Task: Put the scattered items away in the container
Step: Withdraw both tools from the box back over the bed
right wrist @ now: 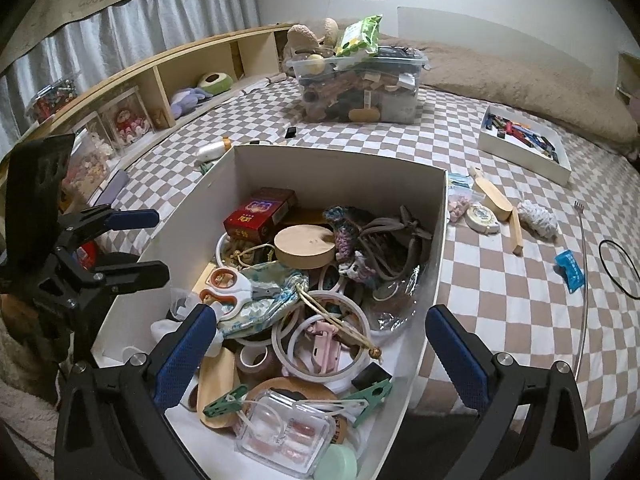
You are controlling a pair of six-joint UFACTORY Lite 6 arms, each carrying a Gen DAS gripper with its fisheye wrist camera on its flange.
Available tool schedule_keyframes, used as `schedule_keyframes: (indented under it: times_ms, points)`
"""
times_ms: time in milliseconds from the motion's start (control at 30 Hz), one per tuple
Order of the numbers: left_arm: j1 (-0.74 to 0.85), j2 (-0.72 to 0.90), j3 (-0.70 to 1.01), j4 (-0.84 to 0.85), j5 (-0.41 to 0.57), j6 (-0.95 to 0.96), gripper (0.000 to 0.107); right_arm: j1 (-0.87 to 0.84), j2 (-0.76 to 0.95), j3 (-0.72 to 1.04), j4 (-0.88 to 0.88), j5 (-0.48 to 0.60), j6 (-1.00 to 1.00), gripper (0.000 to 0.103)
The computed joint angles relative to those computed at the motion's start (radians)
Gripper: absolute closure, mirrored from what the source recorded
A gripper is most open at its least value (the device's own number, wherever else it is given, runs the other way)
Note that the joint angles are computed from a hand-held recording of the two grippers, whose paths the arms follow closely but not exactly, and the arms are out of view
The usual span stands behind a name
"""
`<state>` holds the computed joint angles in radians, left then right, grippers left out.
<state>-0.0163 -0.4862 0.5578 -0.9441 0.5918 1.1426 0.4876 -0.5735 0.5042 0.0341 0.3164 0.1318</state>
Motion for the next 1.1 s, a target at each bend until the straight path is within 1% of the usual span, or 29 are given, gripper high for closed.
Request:
schedule_keyframes:
  times_ms: [367, 700, 967, 1100]
  points:
    - [0.041, 0.031, 0.023, -0.046, -0.007, 0.040, 0.004, -0.029, 0.032, 0.012, 0.052, -0.040, -0.039, 0.000]
    - [0.070, 0.075, 0.051, -0.091, -0.014, 0.088, 0.004, -0.123, 0.052, 0.021, 0.245, -0.057, -0.247, 0.000]
    - [0.115, 0.144, 0.106, -0.148, -0.025, 0.141, 0.004, -0.218, 0.060, 0.043, 0.380, -0.053, -0.400, 0.000]
    - [0.141, 0.189, 0.148, -0.168, -0.044, 0.158, 0.004, -0.297, 0.072, 0.065, 0.529, -0.042, -0.561, 0.000]
